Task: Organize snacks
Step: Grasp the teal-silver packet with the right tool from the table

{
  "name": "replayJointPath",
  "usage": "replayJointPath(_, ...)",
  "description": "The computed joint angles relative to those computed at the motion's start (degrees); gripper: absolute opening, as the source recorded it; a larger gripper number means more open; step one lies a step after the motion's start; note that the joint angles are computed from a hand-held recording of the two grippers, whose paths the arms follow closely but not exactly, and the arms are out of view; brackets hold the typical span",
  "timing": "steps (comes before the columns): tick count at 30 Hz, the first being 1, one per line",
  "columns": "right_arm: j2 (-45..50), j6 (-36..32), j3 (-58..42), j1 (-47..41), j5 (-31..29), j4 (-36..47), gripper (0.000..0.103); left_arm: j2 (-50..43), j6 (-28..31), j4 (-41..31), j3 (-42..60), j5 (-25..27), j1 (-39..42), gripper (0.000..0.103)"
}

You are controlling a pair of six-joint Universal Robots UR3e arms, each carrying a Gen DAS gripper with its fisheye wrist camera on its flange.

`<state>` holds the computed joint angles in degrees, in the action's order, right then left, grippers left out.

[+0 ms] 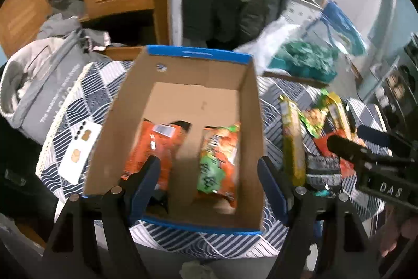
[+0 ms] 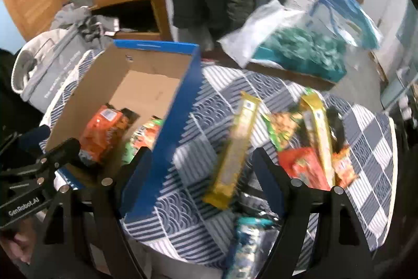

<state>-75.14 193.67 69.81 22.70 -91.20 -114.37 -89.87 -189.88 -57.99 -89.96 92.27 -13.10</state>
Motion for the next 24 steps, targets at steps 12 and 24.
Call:
replayJointPath(12,-13.9,0.5,17.5,-6.5,0.7,-0.1,0.079,-5.2,-1.8,-3.5,5.5,2.2,-10.2,0.082)
replayJointPath(24,-23.8,-0.2,31.5,-12.2,4.5,2.9,0.079,-8.5,-4.3,-4.6,6.3,4.4,-16.3,0.087)
